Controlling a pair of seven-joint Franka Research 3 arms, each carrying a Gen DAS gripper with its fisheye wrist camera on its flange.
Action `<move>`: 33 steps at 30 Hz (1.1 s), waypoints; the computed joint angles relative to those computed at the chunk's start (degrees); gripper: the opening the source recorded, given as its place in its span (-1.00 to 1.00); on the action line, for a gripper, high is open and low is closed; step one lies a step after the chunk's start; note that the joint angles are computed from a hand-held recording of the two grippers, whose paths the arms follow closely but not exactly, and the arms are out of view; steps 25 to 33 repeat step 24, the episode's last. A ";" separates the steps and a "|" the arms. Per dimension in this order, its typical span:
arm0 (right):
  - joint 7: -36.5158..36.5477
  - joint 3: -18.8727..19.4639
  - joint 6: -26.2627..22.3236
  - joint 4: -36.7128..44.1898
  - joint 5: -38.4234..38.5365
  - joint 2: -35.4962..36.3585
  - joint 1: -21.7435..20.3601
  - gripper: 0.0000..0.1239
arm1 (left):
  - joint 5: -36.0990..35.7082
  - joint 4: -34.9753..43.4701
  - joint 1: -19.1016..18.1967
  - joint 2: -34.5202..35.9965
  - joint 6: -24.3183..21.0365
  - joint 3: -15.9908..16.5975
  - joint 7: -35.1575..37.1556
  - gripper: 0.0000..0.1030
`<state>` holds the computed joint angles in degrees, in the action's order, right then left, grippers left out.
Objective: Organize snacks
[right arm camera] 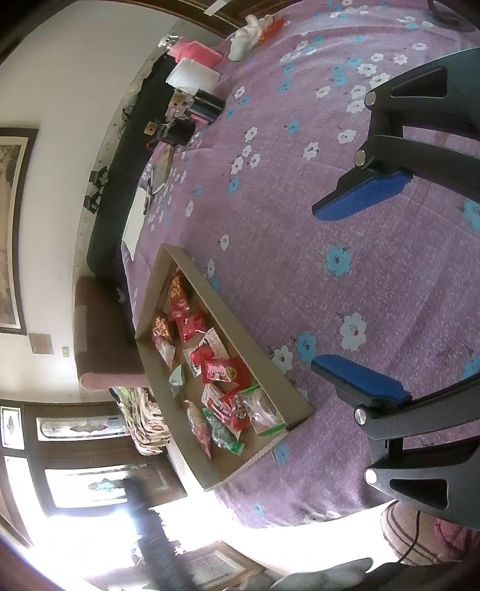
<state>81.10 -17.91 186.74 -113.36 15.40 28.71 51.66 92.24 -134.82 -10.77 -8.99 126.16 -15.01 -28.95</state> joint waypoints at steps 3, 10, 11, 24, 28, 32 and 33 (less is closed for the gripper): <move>-0.17 -0.33 0.36 -0.07 0.08 0.09 0.59 0.24 | 2.56 -1.81 -0.39 -1.24 -2.94 -0.80 -4.05 1.00; -1.78 1.17 1.27 -0.49 0.69 -0.62 0.07 0.24 | -6.99 1.87 2.02 1.75 11.83 3.01 8.47 1.00; -2.10 1.20 1.38 -0.54 0.85 -0.70 0.13 0.24 | -8.38 2.19 2.32 2.24 13.05 3.17 9.37 1.00; -5.57 3.06 1.46 0.59 2.04 -0.98 -0.68 0.29 | -16.03 3.63 3.76 4.93 17.24 3.64 15.57 1.00; -5.57 3.06 1.46 0.59 2.04 -0.98 -0.68 0.29 | -16.03 3.63 3.76 4.93 17.24 3.64 15.57 1.00; -5.57 3.06 1.46 0.59 2.04 -0.98 -0.68 0.29 | -16.03 3.63 3.76 4.93 17.24 3.64 15.57 1.00; -5.57 3.06 1.46 0.59 2.04 -0.98 -0.68 0.29 | -16.03 3.63 3.76 4.93 17.24 3.64 15.57 1.00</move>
